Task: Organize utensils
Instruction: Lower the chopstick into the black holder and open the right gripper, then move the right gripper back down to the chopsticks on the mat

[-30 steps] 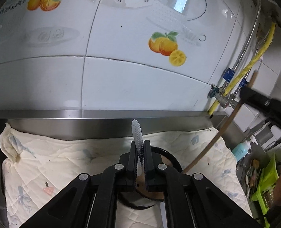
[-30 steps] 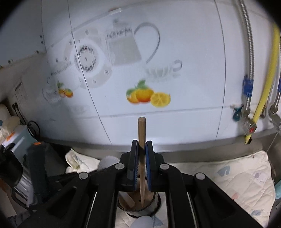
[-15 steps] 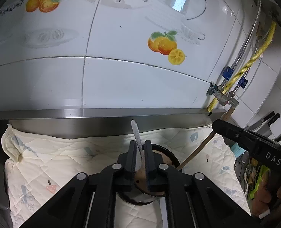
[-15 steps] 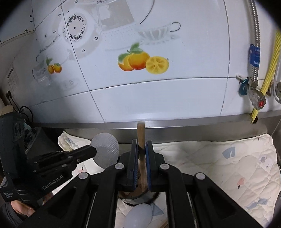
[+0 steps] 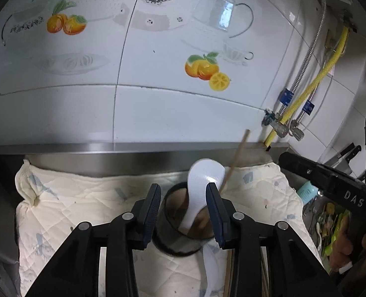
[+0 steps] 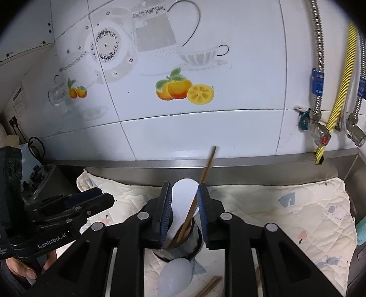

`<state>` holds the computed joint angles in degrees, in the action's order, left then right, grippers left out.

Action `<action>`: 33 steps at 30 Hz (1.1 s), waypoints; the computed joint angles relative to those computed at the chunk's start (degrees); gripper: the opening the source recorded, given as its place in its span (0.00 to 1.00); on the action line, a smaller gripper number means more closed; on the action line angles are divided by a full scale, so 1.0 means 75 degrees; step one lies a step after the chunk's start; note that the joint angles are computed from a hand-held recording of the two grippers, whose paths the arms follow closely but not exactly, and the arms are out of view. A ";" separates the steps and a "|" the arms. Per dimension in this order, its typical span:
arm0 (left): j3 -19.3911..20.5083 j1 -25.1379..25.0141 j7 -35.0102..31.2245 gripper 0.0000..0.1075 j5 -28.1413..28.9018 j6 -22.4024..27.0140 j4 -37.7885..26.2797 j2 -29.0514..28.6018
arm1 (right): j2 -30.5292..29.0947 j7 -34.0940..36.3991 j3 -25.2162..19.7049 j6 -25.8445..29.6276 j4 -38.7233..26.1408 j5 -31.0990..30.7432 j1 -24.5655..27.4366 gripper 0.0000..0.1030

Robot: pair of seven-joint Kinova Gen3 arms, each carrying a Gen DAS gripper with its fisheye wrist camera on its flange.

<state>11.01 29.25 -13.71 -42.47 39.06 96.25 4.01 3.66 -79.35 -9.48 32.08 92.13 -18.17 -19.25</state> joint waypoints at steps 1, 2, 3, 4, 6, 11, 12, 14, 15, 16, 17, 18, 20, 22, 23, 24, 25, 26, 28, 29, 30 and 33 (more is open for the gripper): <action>0.0027 0.0034 0.0048 0.38 0.0015 0.0010 0.0038 -0.0024 | -0.0084 0.0057 0.0003 0.0008 0.0087 -0.0058 0.0028 0.25; 0.0063 0.0083 0.0137 0.38 -0.0015 0.0034 0.0090 -0.0048 | -0.0177 0.0148 0.0010 -0.0008 0.0197 -0.0149 0.0055 0.25; 0.0105 0.0135 0.0227 0.38 -0.0065 0.0054 0.0143 -0.0075 | -0.0245 0.0223 0.0021 -0.0014 0.0274 -0.0208 0.0064 0.26; 0.0152 0.0183 0.0293 0.38 -0.0101 0.0090 0.0178 -0.0089 | -0.0343 0.0267 0.0034 -0.0015 0.0379 -0.0217 0.0063 0.26; 0.0255 0.0286 0.0368 0.38 -0.0101 0.0191 0.0215 -0.0089 | -0.0582 0.0392 0.0082 -0.0071 0.0658 -0.0293 0.0056 0.27; 0.0464 0.0611 0.0691 0.38 -0.0174 0.0420 0.0353 -0.0090 | -0.1091 0.0716 0.0295 -0.0083 0.1274 -0.0604 0.0019 0.32; 0.0490 0.0664 0.0786 0.38 -0.0181 0.0423 0.0404 -0.0101 | -0.1165 0.0791 0.0361 -0.0060 0.1368 -0.0694 -0.0002 0.32; 0.0533 0.0741 0.0966 0.38 -0.0162 0.0374 0.0513 -0.0115 | -0.1359 0.0879 0.0480 -0.0017 0.1625 -0.0830 -0.0020 0.33; 0.0550 0.0756 0.0961 0.38 -0.0068 0.0322 0.0550 -0.0104 | -0.1430 0.0887 0.0522 -0.0015 0.1718 -0.0861 -0.0030 0.33; 0.0568 0.0783 0.0960 0.38 0.0007 0.0303 0.0582 -0.0086 | -0.1516 0.0934 0.0599 -0.0008 0.1851 -0.0956 -0.0041 0.33; 0.0586 0.0819 0.0953 0.38 0.0079 0.0313 0.0596 -0.0050 | -0.1569 0.0977 0.0671 0.0004 0.1941 -0.1040 -0.0054 0.33; 0.0593 0.0845 0.0897 0.38 0.0178 0.0281 0.0614 -0.0012 | -0.1622 0.1002 0.0739 0.0019 0.2034 -0.1124 -0.0057 0.33; 0.0585 0.0892 0.0689 0.38 0.0436 0.0304 0.0541 0.0152 | -0.1715 0.1080 0.0894 0.0099 0.2203 -0.1316 -0.0054 0.33; 0.0519 0.0934 0.0430 0.39 0.0726 0.0236 0.0494 0.0320 | -0.1796 0.1088 0.0969 0.0126 0.2347 -0.1399 -0.0017 0.33; 0.0471 0.0966 0.0325 0.41 0.0835 0.0231 0.0449 0.0430 | -0.1835 0.1036 0.0974 0.0123 0.2410 -0.1381 0.0017 0.33; 0.0417 0.1015 0.0242 0.41 0.0929 0.0260 0.0403 0.0542 | -0.1863 0.1000 0.0982 0.0117 0.2462 -0.1371 0.0036 0.33; 0.0356 0.1027 0.0100 0.42 0.1074 0.0248 0.0354 0.0647 | -0.1890 0.0962 0.1007 0.0118 0.2521 -0.1373 0.0059 0.33; 0.0289 0.1014 -0.0045 0.43 0.1245 0.0159 0.0358 0.0725 | -0.1904 0.0919 0.1023 0.0118 0.2566 -0.1366 0.0080 0.33; 0.0157 0.0930 -0.0396 0.43 0.1630 -0.0092 0.0405 0.0836 | -0.1917 0.0792 0.1036 0.0122 0.2637 -0.1302 0.0141 0.33; 0.0114 0.0875 -0.0601 0.43 0.1851 -0.0202 0.0406 0.0922 | -0.1915 0.0721 0.1032 0.0131 0.2663 -0.1249 0.0175 0.33; 0.0058 0.0825 -0.0795 0.43 0.2041 -0.0303 0.0410 0.0996 | -0.1915 0.0647 0.1019 0.0126 0.2684 -0.1190 0.0205 0.34; -0.0104 0.0706 -0.1294 0.44 0.2526 -0.0576 0.0376 0.1230 | -0.1875 0.0419 0.0995 0.0138 0.2737 -0.1027 0.0290 0.33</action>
<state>10.23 34.55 -23.42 -23.52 34.74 99.06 13.23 -10.40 -76.20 -2.02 33.12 112.66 -25.87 -17.07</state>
